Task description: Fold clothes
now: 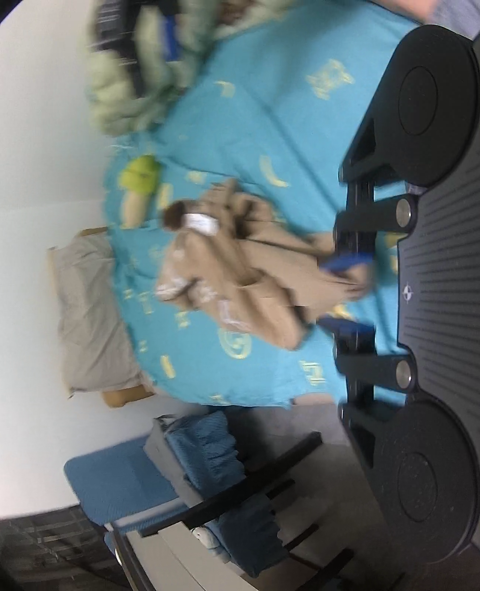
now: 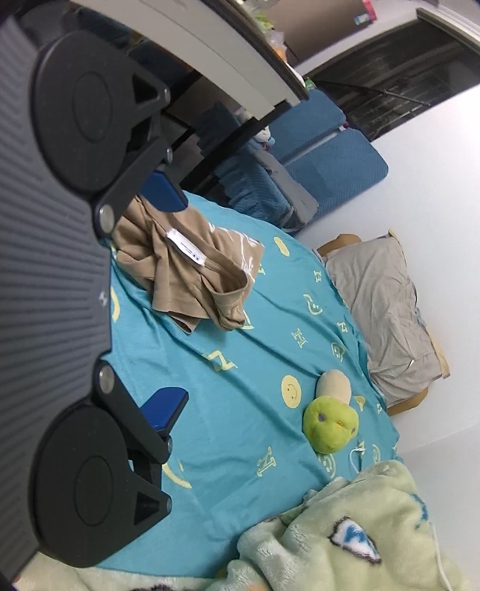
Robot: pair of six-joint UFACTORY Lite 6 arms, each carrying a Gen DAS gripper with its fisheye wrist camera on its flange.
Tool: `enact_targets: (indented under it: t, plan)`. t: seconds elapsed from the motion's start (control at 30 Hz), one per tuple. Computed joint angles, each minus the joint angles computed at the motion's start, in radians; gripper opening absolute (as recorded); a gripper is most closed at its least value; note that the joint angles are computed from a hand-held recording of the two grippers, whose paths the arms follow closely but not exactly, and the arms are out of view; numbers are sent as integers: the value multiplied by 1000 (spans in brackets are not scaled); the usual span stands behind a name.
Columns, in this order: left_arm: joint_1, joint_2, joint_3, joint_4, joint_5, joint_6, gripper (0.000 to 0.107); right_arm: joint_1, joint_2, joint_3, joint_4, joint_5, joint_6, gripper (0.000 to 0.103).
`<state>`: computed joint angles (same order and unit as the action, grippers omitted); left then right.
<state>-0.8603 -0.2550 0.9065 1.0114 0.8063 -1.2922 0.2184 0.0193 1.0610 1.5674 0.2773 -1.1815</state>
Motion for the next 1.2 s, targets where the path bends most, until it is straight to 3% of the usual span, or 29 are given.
enact_targets:
  t: [0.17, 0.37, 0.47, 0.53, 0.57, 0.6, 0.73, 0.93, 1.2]
  plan:
    - [82, 109, 107, 75, -92, -64, 50, -6, 1, 5, 18, 9, -4, 103]
    - [257, 433, 299, 162, -250, -152, 49, -16, 49, 32, 51, 56, -34, 103]
    - [308, 540, 327, 230, -318, -243, 41, -25, 81, 47, 58, 72, -51, 103]
    - [329, 544, 287, 351, -380, -396, 23, -29, 123, 74, 64, 75, -61, 103]
    - [326, 538, 269, 414, -380, -468, 20, -25, 148, 94, 77, 72, -77, 103]
    - [316, 524, 253, 466, -361, -528, 11, -22, 173, 113, 88, 69, -94, 103]
    - [261, 395, 160, 639, -255, -733, 9, 5, 275, 217, 79, 51, -74, 103]
    - [133, 124, 8, 716, -145, -870, 8, 38, 272, 205, 233, 45, -276, 103]
    - [-152, -31, -47, 616, 80, -820, 8, 117, 180, 100, 385, -35, -503, 103]
